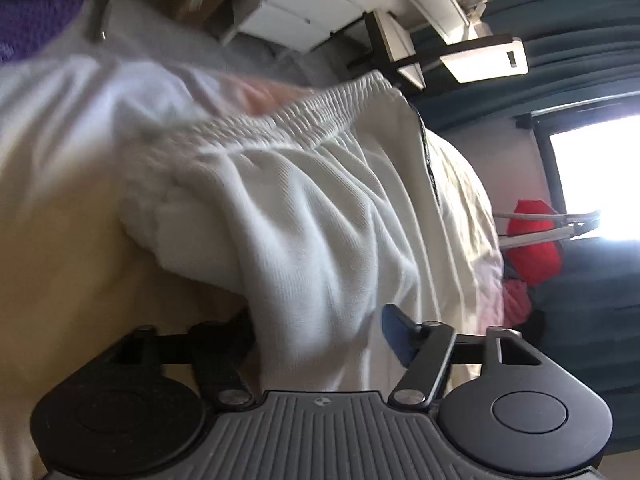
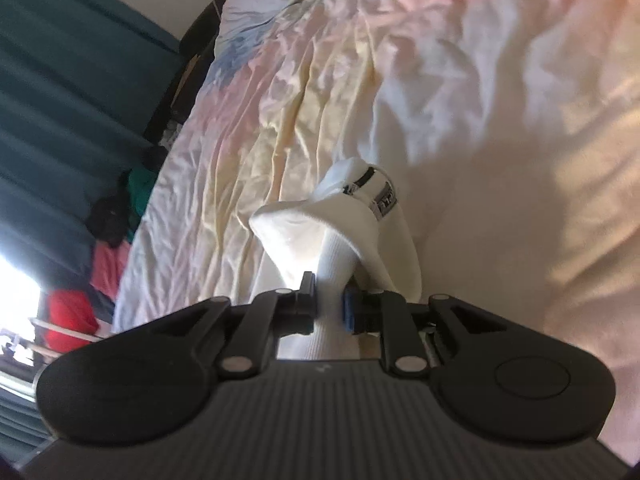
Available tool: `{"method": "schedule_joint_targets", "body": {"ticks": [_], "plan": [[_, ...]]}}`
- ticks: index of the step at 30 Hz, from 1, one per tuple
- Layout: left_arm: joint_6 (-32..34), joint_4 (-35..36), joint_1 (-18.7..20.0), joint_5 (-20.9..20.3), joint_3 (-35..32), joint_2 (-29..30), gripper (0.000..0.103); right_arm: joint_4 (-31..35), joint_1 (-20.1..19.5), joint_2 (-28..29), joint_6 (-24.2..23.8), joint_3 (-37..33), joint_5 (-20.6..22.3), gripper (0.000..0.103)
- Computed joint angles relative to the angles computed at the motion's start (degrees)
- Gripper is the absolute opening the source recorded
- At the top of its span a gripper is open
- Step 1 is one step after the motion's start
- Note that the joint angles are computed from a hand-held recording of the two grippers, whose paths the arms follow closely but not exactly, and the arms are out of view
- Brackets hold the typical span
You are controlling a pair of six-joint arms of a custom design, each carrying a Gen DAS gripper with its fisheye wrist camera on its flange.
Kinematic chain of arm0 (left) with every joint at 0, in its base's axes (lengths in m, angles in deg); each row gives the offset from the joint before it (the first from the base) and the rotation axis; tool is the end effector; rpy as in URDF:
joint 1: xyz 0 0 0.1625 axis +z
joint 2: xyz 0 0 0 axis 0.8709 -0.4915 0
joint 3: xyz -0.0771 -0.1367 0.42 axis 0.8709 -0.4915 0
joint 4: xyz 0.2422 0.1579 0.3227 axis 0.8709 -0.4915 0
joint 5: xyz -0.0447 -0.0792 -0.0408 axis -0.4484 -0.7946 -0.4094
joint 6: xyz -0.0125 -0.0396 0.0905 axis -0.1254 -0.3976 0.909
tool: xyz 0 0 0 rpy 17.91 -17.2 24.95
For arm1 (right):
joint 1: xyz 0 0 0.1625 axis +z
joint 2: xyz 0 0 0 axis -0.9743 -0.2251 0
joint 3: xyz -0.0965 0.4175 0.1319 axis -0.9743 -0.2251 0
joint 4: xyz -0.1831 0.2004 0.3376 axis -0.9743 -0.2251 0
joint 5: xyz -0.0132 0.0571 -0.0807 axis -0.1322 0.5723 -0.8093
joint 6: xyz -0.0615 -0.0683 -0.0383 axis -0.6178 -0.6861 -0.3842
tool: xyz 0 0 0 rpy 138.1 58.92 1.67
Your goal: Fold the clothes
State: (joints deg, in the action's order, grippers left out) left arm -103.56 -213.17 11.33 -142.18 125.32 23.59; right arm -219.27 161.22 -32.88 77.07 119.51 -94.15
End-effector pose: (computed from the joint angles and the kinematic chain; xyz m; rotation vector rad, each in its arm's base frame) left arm -0.0793 -0.8456 0.3410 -0.9847 2.5867 -1.2838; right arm -0.0106 -0.7305 0.3736 -1.4298 -1.6741 1.8785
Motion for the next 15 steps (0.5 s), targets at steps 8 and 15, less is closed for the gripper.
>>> {"method": "schedule_joint_targets", "body": {"ticks": [8, 15], "plan": [[-2.3, 0.3, -0.1, -4.6, 8.2, -4.8, 0.073, -12.5, 1.3, -1.3, 4.1, 5.5, -1.7, 0.053], [-1.3, -5.9, -0.6, -5.3, 13.8, -7.2, 0.049, -8.8, 0.5, -4.6, 13.8, 11.5, -2.6, 0.041]]}}
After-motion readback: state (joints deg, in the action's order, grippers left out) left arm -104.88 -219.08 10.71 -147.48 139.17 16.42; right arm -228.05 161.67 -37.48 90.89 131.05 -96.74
